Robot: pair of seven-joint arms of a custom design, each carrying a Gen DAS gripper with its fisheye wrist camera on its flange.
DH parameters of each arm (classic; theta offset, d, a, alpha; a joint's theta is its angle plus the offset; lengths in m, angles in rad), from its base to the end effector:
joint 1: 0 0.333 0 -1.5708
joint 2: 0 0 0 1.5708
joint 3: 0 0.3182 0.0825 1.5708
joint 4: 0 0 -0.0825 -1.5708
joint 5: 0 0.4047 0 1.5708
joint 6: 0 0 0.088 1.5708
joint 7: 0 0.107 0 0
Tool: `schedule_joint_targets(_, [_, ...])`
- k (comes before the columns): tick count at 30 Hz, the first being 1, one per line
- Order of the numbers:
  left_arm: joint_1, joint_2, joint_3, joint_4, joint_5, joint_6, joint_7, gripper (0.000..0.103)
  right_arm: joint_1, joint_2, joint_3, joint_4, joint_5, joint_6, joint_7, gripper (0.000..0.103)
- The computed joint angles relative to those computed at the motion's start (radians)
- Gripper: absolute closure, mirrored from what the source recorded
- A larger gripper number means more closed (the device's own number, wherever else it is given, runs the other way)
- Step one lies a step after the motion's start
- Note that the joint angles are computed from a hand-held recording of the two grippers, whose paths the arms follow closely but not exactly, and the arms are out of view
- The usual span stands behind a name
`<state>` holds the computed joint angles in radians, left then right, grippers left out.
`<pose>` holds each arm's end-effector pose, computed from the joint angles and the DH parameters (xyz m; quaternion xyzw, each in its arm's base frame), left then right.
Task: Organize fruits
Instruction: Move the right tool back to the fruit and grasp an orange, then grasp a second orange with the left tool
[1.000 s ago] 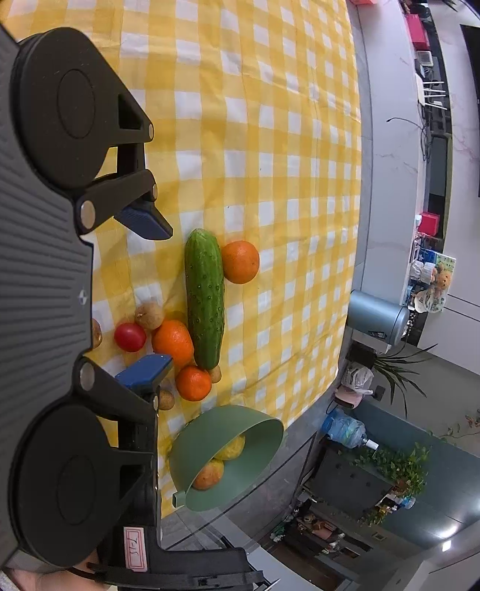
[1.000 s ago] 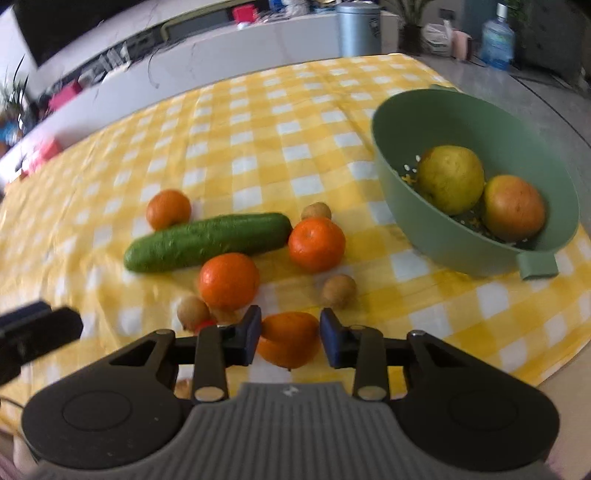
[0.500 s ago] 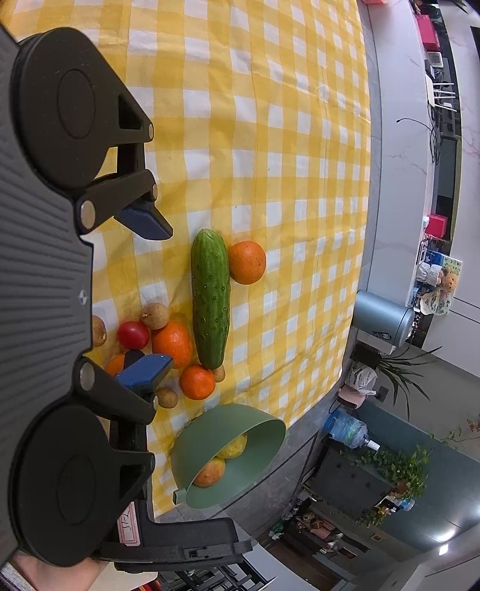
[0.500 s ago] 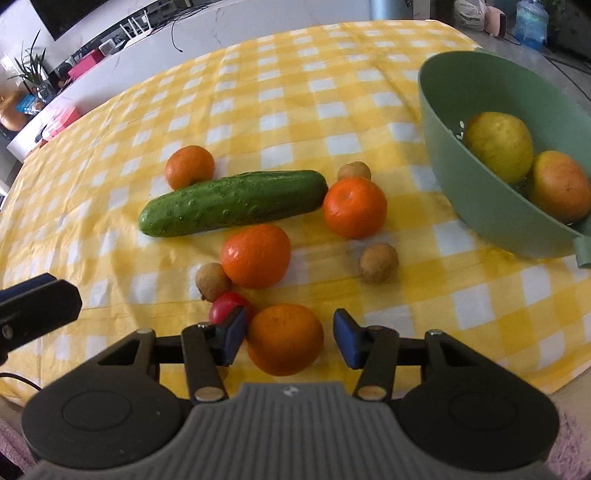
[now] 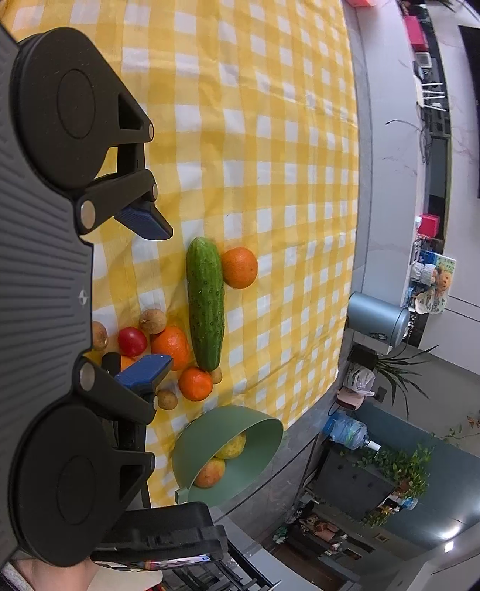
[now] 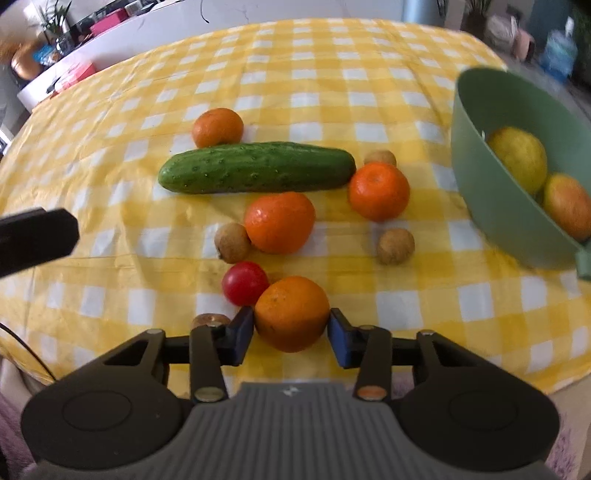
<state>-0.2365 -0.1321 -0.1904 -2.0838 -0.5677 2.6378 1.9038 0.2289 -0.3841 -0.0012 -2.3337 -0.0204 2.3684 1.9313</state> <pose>0.5328 -0.2323 0.5536 -0.5253 0.7613 -0.3731 0.0718 0.4752 0.1098 0.5240 -0.6485 0.7323 -0.1053 0.1794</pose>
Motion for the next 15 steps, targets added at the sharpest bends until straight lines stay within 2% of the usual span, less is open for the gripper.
schedule_joint_targets(3, [0.002,-0.009,-0.001,-0.007,0.014,0.012,-0.004,0.02,-0.011,-0.012,0.005,-0.01,-0.013,0.01,0.027,0.062])
schedule_joint_targets(5, [-0.008,-0.016,0.006,-0.015,-0.015,0.026,0.046,0.02,-0.008,-0.032,-0.004,-0.028,-0.001,0.04,0.024,0.062])
schedule_joint_targets(9, [-0.047,-0.029,0.036,-0.026,-0.19,0.025,0.283,0.02,-0.034,-0.067,0.01,-0.065,-0.028,0.122,0.093,0.062])
schedule_joint_targets(11, [-0.064,-0.028,0.032,-0.036,-0.271,0.069,0.363,0.02,-0.06,-0.076,0.021,-0.076,-0.061,0.139,0.157,0.062])
schedule_joint_targets(13, [-0.107,-0.022,0.047,-0.04,-0.457,0.103,0.596,0.02,-0.081,-0.082,0.028,-0.073,-0.105,0.116,0.194,0.062])
schedule_joint_targets(15, [-0.124,-0.011,0.04,-0.038,-0.571,0.12,0.787,0.02,-0.097,-0.096,0.028,-0.081,-0.139,0.111,0.223,0.062])
